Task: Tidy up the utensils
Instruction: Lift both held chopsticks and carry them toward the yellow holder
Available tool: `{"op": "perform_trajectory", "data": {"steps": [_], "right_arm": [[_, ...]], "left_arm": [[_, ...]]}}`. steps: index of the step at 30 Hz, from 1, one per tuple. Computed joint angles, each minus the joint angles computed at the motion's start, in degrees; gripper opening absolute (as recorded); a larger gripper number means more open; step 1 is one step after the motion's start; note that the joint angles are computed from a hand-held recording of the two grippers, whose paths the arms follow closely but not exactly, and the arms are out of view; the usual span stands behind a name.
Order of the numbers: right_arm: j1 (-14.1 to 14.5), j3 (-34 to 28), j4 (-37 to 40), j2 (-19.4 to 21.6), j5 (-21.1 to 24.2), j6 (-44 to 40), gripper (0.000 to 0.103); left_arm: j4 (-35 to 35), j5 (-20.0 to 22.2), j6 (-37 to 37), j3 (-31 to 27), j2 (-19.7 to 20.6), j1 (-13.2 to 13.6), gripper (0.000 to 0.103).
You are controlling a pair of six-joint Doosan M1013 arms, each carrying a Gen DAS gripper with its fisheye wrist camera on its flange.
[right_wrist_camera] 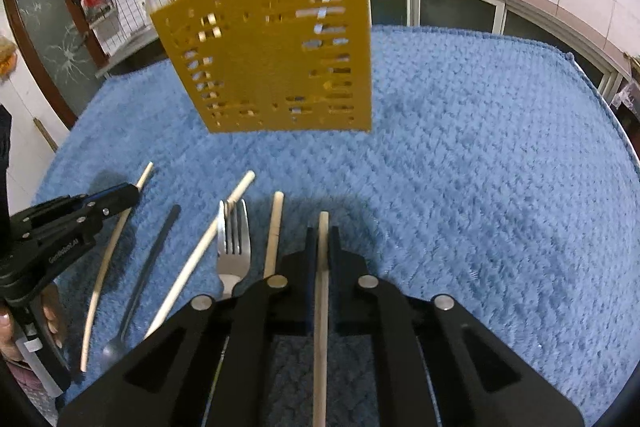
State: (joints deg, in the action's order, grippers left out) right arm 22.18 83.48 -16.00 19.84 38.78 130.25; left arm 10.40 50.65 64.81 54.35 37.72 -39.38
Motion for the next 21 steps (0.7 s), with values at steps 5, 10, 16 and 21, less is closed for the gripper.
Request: {"op": "perform_trajectory", "data": {"steps": [5, 10, 16, 21], "right_arm": [[-0.3, 1.9, -2.2, -1.8, -3.9, 2.9, 0.006], [-0.5, 2.8, -5.0, -3.0, -6.5, 6.2, 0.006], [-0.9, 3.0, -4.7, -3.4, -6.8, 5.9, 0.006], [-1.0, 2.9, -4.2, -2.6, -5.1, 5.3, 0.006]], "left_arm": [[0.5, -1.4, -1.3, 1.1, -0.9, -0.1, 0.004], [-1.5, -5.6, -0.9, 3.2, -2.7, 0.2, 0.0], [-2.2, -2.5, 1.4, 0.9, -2.0, 0.1, 0.0], [-1.1, 2.7, 2.6, -1.0, 0.0, 0.0, 0.001]]}}
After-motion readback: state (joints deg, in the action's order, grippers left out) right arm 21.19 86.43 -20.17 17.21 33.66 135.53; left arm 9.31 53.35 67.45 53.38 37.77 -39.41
